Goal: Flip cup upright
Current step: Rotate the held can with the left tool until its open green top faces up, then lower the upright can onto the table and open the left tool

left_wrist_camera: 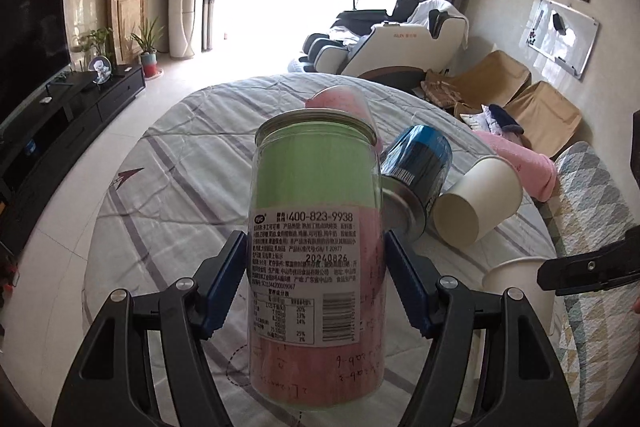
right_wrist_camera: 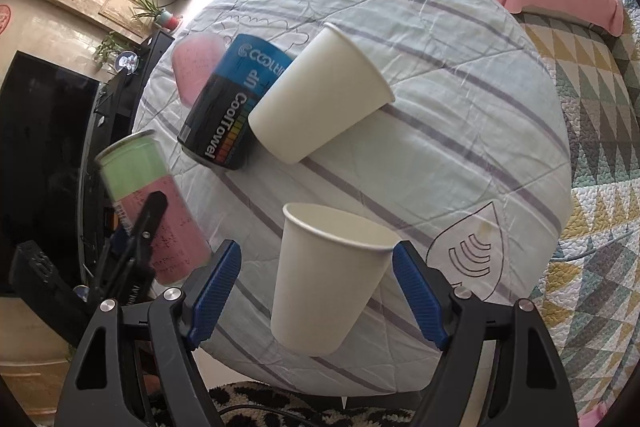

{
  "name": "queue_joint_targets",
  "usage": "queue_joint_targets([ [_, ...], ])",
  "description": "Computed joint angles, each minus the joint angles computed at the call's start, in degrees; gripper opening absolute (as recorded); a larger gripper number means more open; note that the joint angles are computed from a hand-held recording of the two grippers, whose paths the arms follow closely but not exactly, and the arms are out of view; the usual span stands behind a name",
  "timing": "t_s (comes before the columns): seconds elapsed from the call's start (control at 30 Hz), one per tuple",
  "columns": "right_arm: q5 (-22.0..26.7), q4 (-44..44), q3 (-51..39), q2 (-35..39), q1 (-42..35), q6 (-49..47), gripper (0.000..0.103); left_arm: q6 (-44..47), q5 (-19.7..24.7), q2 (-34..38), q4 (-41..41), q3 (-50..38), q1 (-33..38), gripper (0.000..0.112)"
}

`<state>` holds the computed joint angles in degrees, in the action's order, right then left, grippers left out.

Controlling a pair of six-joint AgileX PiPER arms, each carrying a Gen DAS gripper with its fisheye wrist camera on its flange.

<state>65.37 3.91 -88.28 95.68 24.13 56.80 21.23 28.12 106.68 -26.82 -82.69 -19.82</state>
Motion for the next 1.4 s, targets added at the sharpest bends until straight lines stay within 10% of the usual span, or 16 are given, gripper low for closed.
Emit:
queue_joint_targets([
  [0.3, -1.3, 2.5, -8.2, 2.2, -0.7, -7.3, 0.075, 1.2, 4.9, -4.5, -2.9, -2.6, 2.6, 0.071],
  [0.43, 1.1, 6.3, -20.3, 9.4, -2.3, -13.4, 0.037, 5.0, 7.5, -5.7, -5.6, -5.0, 3.7, 0.071],
  [0.57, 2.1, 8.9, -30.1, 16.7, -3.1, -17.6, 0.023, 10.9, 9.8, -6.2, -9.9, -5.3, 5.0, 0.071],
  [0.93, -8.7, 38.8, -25.8, 23.8, -10.1, -35.4, 0.013, 18.1, 12.7, -3.5, -14.9, -7.0, 7.0, 0.071],
  [1.4, -7.0, 35.9, -24.4, 23.6, -10.2, -34.6, 0.013, 11.4, 13.8, 4.2, -4.2, -13.1, 3.5, 0.071],
])
